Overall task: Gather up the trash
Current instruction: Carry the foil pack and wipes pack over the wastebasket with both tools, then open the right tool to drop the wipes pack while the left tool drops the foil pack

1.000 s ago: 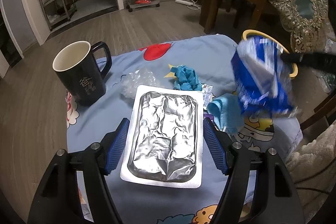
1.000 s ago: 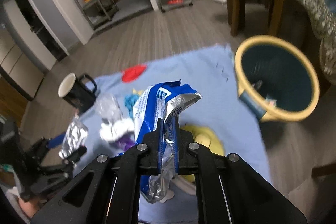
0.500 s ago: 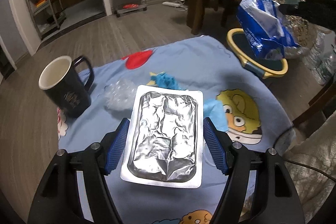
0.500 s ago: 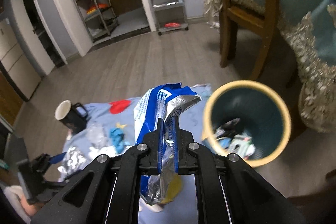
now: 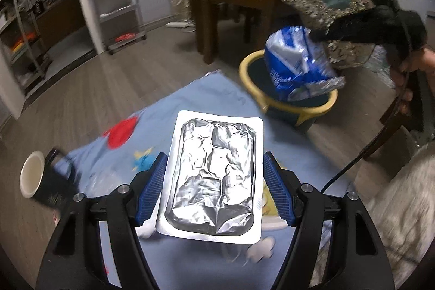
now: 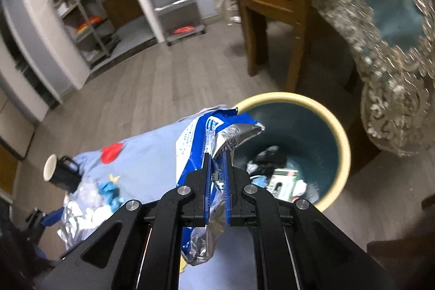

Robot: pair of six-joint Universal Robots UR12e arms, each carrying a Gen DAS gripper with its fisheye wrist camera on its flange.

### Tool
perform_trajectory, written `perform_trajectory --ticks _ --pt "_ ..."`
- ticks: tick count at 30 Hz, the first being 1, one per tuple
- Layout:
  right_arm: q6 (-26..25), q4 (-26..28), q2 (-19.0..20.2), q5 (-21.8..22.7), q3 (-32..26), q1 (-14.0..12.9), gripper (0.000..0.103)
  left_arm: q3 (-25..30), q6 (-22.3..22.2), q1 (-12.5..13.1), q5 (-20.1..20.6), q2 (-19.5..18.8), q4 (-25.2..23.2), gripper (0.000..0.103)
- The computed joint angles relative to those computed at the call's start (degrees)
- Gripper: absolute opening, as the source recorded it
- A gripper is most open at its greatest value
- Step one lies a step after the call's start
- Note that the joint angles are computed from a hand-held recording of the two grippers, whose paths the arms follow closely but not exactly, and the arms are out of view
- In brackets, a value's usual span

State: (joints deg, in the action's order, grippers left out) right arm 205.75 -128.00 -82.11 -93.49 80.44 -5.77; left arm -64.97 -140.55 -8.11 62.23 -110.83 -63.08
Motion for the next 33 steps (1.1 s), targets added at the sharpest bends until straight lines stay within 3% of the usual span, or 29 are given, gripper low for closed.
perform_trajectory --ticks 5,13,15,23,26,33 --pt "3.4 0.2 -0.6 0.0 1.5 -1.9 0.009 3.8 -0.9 -2.0 -1.7 -2.4 -2.6 0.069" --pt "7.7 1.6 -0.4 -2.8 2.2 -3.4 0.009 8.3 2.2 -6.1 1.6 -6.2 -4.5 0.069" --pt "9.4 1.5 -0.6 -2.9 2.9 -3.9 0.005 9.5 3.0 -6.9 1.6 -7.2 -5.5 0.069" --pt "9.2 3.5 0.3 -4.5 2.6 -4.8 0.002 13.5 3.4 -9.0 2.4 -10.4 -7.6 0.069" --pt "11.4 2.3 0.1 -2.4 3.2 -5.4 0.002 14.5 2.9 -9.4 2.3 -11.3 -8.3 0.069" --pt "14.3 2.2 -0.2 -2.5 3.6 -5.7 0.003 16.1 4.5 -11.0 4.2 -12.9 -8.1 0.07"
